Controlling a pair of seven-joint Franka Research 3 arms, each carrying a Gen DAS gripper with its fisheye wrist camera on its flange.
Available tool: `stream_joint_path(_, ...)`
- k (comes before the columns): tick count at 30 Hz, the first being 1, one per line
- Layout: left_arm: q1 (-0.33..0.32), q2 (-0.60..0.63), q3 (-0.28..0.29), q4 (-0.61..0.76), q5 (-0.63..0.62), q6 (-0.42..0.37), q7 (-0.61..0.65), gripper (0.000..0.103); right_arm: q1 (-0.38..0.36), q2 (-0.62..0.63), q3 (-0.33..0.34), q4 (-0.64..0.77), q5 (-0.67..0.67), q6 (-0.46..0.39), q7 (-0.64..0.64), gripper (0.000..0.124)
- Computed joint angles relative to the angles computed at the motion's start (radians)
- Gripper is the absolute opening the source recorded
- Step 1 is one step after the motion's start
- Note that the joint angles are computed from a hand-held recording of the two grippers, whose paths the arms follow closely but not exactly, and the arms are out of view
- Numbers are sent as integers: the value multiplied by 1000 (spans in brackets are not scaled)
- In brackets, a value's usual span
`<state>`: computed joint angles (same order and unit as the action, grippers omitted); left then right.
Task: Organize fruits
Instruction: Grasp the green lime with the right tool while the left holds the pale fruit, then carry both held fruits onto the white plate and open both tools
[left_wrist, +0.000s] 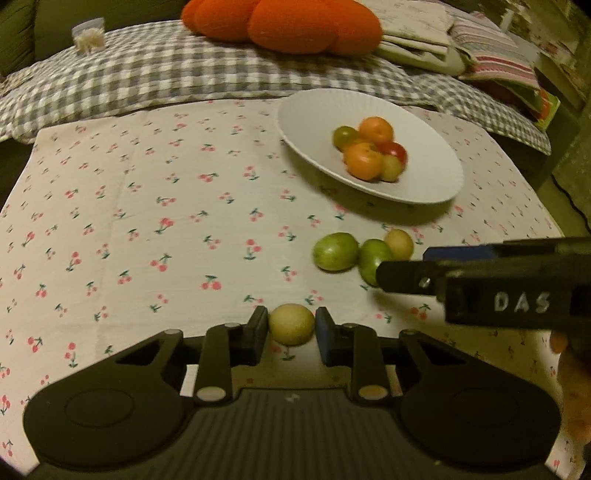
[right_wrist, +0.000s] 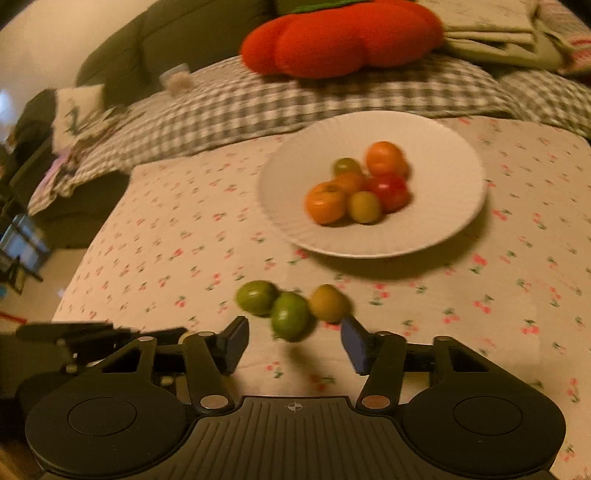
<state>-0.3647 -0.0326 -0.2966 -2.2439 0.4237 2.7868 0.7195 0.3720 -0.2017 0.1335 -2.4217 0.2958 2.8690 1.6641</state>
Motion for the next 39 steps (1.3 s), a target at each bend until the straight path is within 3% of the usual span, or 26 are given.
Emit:
stream_joint_path(11,9,-15,5,-20,-10,1,-8,26,-28,72,35,24,-163,43,113,36)
stream_joint_path(15,12,-14,5,-19,-7,5,-12,26,-44,80,41,23,-248,49,176,25)
stream_joint_path(23,15,-23,4,-18,4,11,-28,26,-5,53,10,15,-157,36,95,25)
stream_joint_path(39,42,-24,6,4,97,46,-147,26,-8,-37,-7,0,-36,-5,24,25)
